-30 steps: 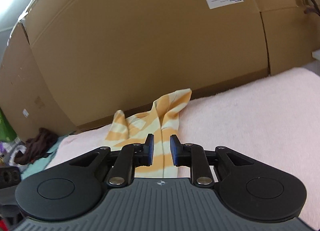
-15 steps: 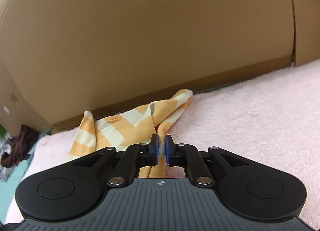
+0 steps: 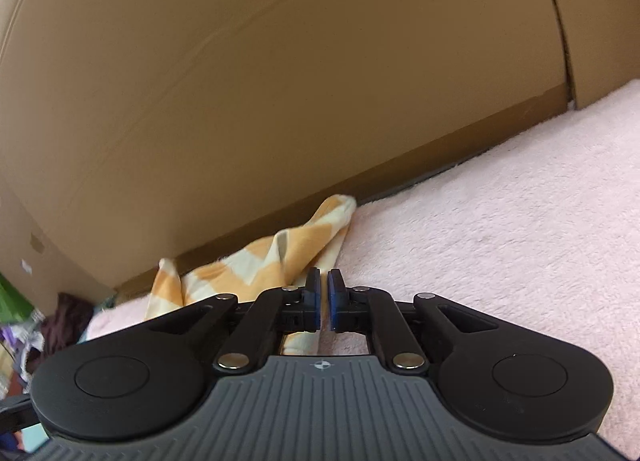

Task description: Fold clothes

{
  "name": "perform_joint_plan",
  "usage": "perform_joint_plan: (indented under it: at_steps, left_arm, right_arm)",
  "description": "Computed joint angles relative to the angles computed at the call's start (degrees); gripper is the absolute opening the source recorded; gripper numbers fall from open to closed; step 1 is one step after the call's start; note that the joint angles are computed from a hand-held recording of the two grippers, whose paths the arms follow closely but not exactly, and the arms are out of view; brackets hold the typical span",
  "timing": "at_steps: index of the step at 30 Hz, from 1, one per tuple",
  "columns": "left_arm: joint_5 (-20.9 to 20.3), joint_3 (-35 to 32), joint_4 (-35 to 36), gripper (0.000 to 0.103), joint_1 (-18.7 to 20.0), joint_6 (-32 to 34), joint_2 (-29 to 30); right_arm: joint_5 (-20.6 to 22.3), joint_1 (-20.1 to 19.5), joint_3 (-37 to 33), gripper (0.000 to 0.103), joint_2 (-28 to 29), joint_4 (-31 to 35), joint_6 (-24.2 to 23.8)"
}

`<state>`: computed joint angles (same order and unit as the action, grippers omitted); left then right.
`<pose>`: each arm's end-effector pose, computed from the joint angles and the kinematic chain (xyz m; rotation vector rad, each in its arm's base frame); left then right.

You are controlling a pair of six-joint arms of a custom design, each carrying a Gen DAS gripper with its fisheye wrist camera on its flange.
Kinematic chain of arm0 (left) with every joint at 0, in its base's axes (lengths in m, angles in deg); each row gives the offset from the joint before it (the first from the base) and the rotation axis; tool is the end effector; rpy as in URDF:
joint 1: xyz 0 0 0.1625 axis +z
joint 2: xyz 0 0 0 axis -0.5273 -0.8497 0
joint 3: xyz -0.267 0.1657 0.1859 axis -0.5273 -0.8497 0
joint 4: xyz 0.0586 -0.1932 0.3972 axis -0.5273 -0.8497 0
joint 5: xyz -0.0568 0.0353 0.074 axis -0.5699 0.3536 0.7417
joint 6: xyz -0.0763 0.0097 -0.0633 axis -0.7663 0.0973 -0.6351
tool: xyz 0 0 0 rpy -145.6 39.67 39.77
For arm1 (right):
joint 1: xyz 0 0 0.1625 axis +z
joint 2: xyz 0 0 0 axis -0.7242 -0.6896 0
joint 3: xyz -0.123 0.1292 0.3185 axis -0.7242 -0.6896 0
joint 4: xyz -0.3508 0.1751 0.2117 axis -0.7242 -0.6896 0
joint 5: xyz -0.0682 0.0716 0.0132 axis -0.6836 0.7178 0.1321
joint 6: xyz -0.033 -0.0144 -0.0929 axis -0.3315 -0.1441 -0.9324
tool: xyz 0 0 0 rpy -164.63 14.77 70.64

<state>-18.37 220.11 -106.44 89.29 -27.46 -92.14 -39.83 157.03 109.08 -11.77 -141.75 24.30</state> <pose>-0.0713 -0.3607 0.2998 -1.1319 -2.7656 0.6901 0.2366 -0.3468 0.1390 0.2372 -2.6562 1.3610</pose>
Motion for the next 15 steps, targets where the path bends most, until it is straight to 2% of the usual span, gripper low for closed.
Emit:
perform_joint_plan:
  at_steps: [1, 3, 6, 8, 10, 11, 12, 15]
  left_arm:
    - [-0.56, -0.47, -1.06, 0.098, 0.93, 0.19, 2.20]
    - [-1.70, -1.54, -2.95, 0.084, 2.71, 0.57, 6.51]
    - [-4.66, 0.20, -7.93, 0.076, 4.65, 3.34, 7.43]
    - [-5.82, 0.73, -8.98, 0.069, 5.26, 4.60, 7.26]
    - [-7.71, 0.82, -9.74, 0.055, 6.16, 5.41, 7.17]
    - [-8.78, 0.82, -9.91, 0.043, 6.67, 5.86, 7.18]
    - [-8.92, 0.83, -9.62, 0.038, 6.72, 6.38, 7.05]
    - [-8.65, 1.48, -9.68, 0.035, 6.10, 7.91, 6.10]
  right_arm:
    - [0.86, -0.48, 0.60, 0.004, -0.83, -0.01, 0.49]
    - [0.07, -0.33, 1.09, 0.001, -1.19, -0.70, 0.09]
    - [0.94, -0.47, 1.76, 0.003, -1.75, -1.61, -0.32]
    - [2.73, -0.76, 2.36, 0.009, -1.88, -3.84, -0.86]
    - [4.25, -0.78, 2.73, 0.012, -1.82, -5.90, -1.62]
    - [5.09, -0.85, 2.80, 0.016, -2.13, -5.53, -1.41]
    - [5.94, -0.91, 2.85, 0.023, -2.46, -5.05, -1.17]
    - [5.10, 0.02, 1.52, 0.026, -2.65, -1.06, 0.62]
